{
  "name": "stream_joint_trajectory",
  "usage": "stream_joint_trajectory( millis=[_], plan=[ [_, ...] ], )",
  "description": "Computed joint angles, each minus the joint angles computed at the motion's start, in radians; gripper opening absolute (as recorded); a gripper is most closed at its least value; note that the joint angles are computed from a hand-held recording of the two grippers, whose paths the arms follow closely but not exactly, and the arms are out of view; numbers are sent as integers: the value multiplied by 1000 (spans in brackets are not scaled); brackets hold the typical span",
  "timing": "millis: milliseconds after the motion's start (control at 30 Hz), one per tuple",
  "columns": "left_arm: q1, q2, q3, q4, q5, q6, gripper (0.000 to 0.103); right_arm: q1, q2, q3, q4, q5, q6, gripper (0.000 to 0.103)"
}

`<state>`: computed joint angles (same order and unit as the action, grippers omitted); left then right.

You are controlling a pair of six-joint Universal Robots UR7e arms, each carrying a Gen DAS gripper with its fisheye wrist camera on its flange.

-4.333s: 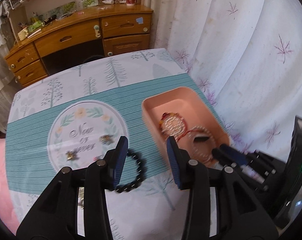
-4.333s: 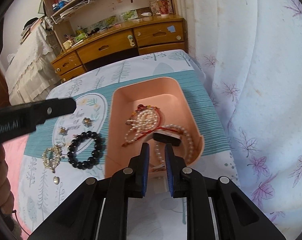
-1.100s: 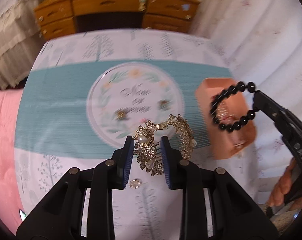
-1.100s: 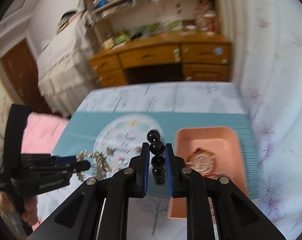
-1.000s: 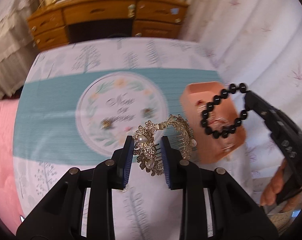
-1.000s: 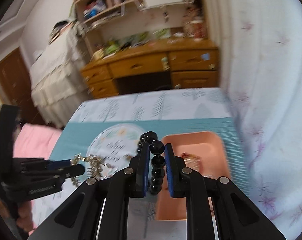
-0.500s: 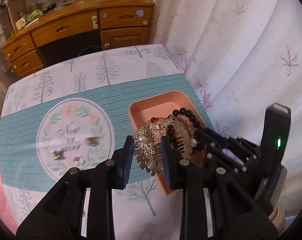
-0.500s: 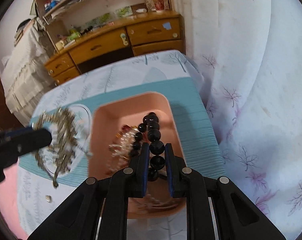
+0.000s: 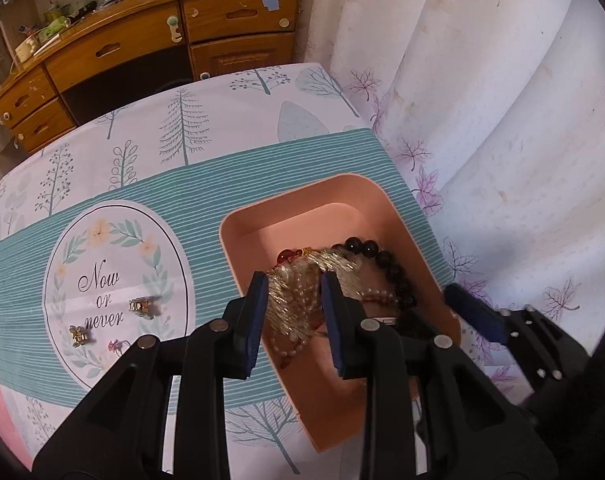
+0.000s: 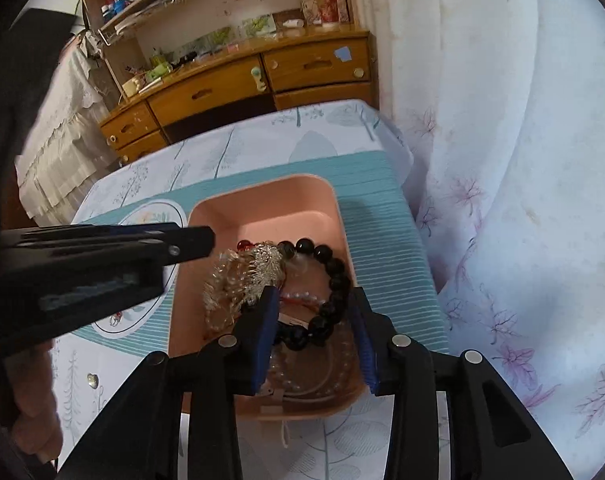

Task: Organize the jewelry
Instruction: 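Open both grippers to drop the brooch and bracelet into the box, then move both grippers toward the gold flower earrings on the round mat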

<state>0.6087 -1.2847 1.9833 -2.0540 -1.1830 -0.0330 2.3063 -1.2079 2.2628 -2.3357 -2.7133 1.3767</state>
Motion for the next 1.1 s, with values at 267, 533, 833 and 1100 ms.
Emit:
stream_joint_trajectory(
  millis=[267, 533, 833, 1100],
  plan=[
    [16, -30, -8, 50, 4, 26, 27, 78, 9, -77, 199, -27, 117, 37],
    [46, -116, -30, 141, 44, 51, 35, 121, 58, -130, 185, -16, 70, 37],
    [91, -226, -73, 231, 98, 83, 35, 145, 121, -192, 159, -3, 2, 37],
    [112, -294, -96, 292, 116, 87, 35, 169, 168, -248, 153, 9, -47, 37]
  ],
)
